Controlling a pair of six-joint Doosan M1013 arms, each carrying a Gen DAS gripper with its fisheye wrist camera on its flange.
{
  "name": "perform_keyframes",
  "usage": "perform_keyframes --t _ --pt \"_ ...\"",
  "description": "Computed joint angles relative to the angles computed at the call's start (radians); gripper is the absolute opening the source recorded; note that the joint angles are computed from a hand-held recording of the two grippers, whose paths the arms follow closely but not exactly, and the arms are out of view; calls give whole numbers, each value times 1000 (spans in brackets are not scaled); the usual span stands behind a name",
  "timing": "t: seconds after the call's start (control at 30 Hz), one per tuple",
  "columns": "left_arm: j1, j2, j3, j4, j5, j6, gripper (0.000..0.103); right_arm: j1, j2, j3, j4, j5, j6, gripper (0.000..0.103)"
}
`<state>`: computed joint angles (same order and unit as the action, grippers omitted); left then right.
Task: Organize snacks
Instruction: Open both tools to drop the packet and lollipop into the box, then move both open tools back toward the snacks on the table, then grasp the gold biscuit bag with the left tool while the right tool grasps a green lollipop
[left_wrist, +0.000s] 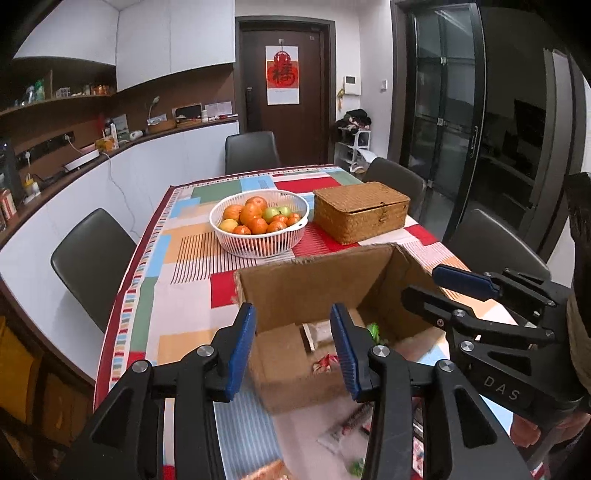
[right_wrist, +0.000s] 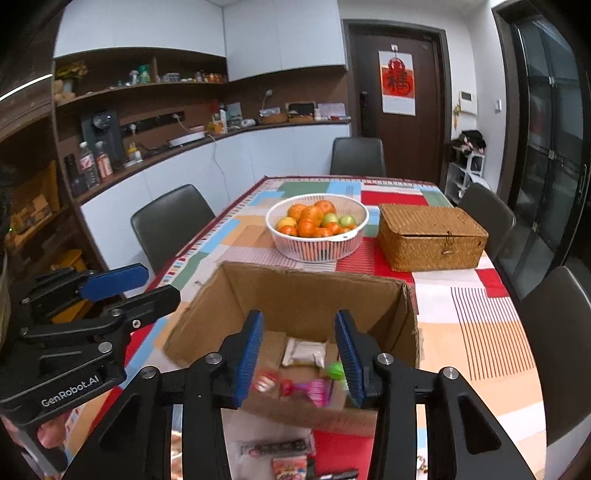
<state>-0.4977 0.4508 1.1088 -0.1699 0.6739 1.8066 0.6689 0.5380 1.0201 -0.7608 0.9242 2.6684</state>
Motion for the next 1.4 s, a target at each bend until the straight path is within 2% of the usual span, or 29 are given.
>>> perform_keyframes --t 0.1,0.33,0.6,0.77,0.97,1.4 --pt "8 -42 65 -27 -32 16 47 22 -15 27 -25 -24 28 41" --pt "18 -113 181 -21 -77 4 51 69 -33 74 -52 -55 60 41" --pt "26 -157 271 -29 -83 -17 57 91 -42 114 -6 -97 78 41" --pt "28 -165 310 8 -61 -46 57 100 -40 134 37 -90 76 41" --pt "33 -157 336 20 -9 -64 57 96 -25 146 158 -68 31 41" --pt "46 -103 332 15 92 -81 57 78 5 170 367 -47 -39 41"
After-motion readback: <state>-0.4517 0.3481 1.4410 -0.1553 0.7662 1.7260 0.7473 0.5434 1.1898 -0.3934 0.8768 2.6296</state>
